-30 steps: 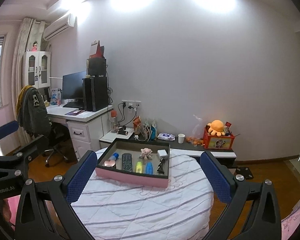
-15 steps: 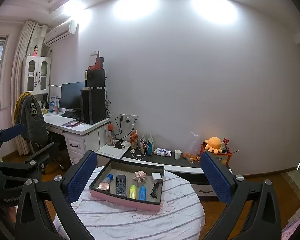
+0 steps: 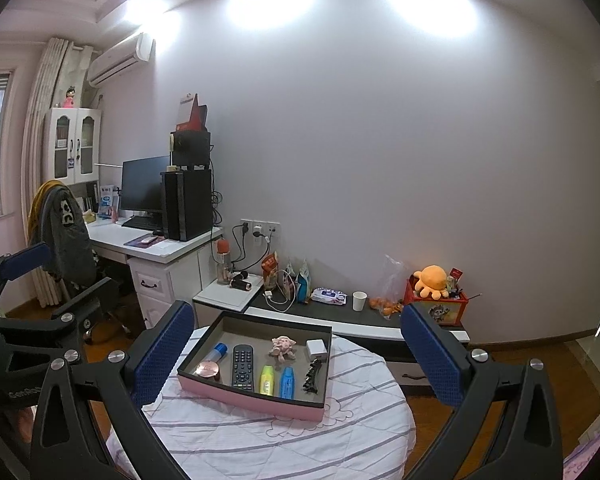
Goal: Organize rigid objects
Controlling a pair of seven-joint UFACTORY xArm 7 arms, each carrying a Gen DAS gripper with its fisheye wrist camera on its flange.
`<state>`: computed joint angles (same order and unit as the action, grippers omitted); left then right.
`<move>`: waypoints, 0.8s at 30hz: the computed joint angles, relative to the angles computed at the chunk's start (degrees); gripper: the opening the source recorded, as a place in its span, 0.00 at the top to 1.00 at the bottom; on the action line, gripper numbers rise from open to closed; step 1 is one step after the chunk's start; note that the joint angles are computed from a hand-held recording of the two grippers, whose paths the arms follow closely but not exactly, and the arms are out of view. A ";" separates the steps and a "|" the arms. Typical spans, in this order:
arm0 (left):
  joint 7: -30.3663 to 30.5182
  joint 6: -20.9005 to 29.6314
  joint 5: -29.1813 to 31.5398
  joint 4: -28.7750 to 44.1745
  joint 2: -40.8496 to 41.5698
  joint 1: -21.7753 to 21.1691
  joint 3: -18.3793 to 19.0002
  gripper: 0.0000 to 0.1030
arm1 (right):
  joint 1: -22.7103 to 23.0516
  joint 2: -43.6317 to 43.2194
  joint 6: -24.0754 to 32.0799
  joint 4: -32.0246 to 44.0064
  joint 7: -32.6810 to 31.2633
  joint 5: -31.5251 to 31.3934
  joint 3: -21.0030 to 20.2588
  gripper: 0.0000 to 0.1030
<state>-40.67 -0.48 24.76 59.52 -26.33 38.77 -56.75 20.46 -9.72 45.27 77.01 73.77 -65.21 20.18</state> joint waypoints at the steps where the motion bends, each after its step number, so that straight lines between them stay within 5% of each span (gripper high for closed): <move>1: 0.16 0.14 0.04 0.08 0.08 -0.09 0.05 0.00 | 0.00 0.00 0.05 0.00 0.05 -0.08 0.01 0.00; 24: 3.90 -3.62 -5.32 -0.13 -1.70 7.09 -5.78 0.00 | 1.05 1.20 1.03 0.83 0.19 -0.27 -0.39 0.00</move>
